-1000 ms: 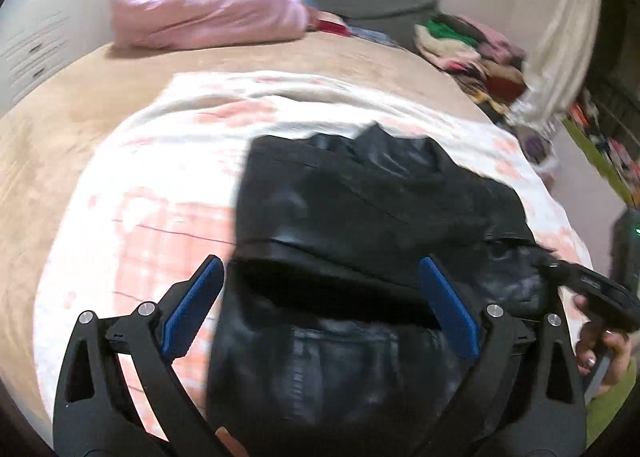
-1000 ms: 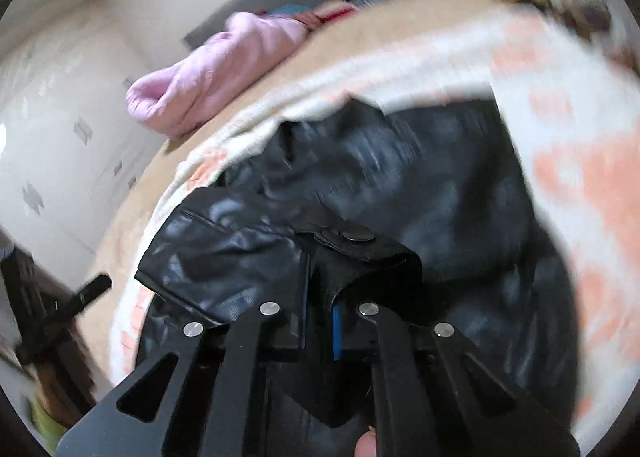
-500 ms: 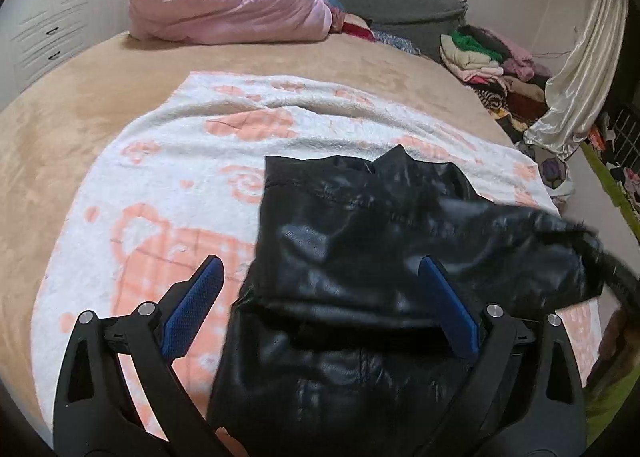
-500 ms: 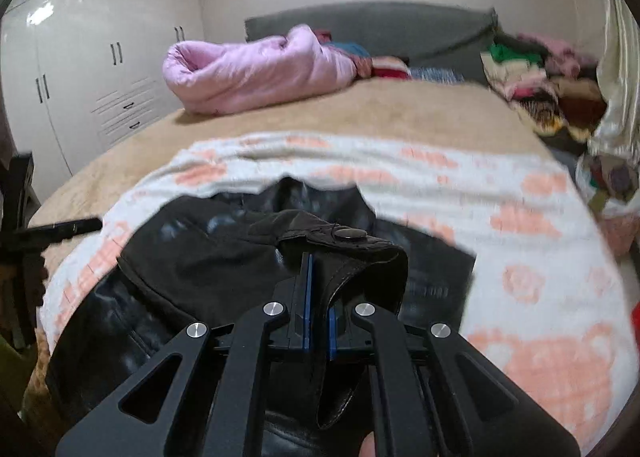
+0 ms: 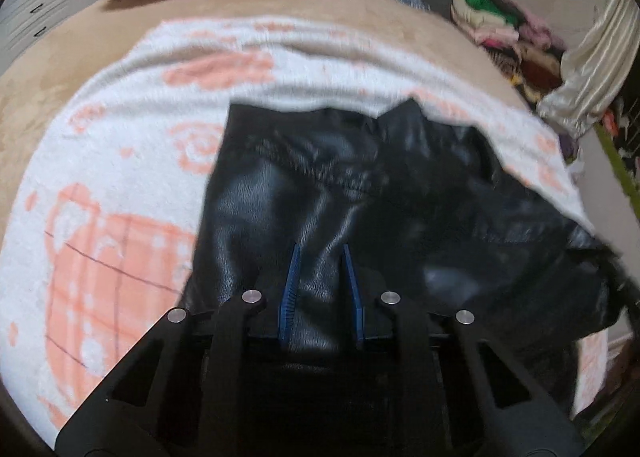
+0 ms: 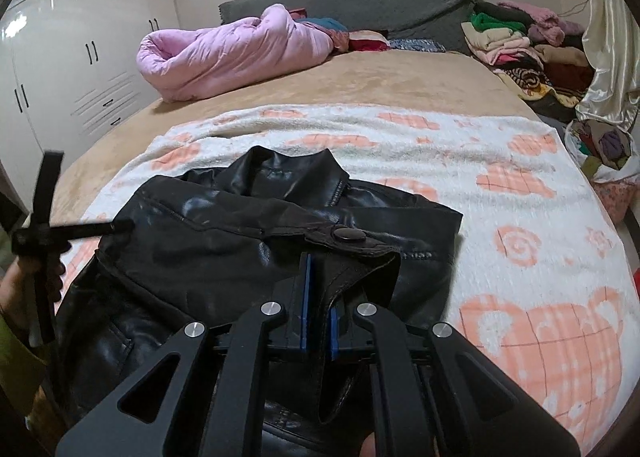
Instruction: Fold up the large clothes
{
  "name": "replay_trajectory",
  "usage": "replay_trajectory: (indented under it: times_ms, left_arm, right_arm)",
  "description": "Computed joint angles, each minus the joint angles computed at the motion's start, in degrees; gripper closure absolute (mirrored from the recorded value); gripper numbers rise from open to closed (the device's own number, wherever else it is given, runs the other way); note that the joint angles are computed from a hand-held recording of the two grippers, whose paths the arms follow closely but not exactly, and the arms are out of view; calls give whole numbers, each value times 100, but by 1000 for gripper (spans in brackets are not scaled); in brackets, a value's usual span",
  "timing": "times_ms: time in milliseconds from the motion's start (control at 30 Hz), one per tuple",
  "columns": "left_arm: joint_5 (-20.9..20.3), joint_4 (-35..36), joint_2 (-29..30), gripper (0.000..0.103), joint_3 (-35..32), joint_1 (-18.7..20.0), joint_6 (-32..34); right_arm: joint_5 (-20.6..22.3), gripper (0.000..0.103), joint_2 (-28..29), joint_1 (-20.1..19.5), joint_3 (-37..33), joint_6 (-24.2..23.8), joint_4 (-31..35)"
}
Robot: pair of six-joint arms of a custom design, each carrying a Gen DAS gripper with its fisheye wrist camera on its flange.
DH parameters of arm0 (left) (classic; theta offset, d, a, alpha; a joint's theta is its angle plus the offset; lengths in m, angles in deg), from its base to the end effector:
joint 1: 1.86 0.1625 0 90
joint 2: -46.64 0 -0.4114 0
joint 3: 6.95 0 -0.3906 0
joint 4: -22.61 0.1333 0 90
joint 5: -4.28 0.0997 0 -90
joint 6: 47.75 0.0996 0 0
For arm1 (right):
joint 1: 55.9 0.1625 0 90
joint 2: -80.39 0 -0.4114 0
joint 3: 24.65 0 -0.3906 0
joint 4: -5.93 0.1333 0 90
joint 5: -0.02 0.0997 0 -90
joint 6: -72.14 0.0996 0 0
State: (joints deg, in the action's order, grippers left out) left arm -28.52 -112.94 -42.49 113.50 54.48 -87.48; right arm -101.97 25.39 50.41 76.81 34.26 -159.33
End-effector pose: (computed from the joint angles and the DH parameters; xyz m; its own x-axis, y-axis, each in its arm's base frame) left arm -0.0687 -0.4947 0.3430 -0.7782 -0.4170 -0.4695 0.0518 0.7025 -0.7098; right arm 0.2876 -0.5820 0.1790 -0.6121 -0.6574 0.4395 -0.7879 0.5541 -0.2685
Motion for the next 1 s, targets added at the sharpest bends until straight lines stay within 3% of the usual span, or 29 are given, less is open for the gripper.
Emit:
replay_trajectory:
  times_ms: [133, 300, 400, 533, 667, 833, 1000]
  left_arm:
    - [51, 142, 97, 89, 56, 58, 57]
    - [-14, 80, 117, 88, 57, 134, 203]
    - [-99, -175, 86, 88, 123, 177, 346]
    - [-136, -350, 53, 88, 185, 180, 450]
    - [-95, -348, 61, 88, 191, 168, 460]
    - [-50, -311, 84, 88, 185, 143, 499]
    - [-1, -311, 105, 88, 197, 124, 521]
  right_arm:
    - [-142, 92, 34, -9, -49, 80, 117]
    - [-296, 69, -34, -68, -131, 437, 488]
    - [-255, 57, -164, -89, -64, 586, 302]
    - [-97, 56, -200, -54, 49, 629, -358]
    - [-193, 59, 118, 135, -17, 375, -539]
    - [-537, 60, 708, 361, -342, 317, -344]
    - [-1286, 63, 1150, 369, -633, 393, -20]
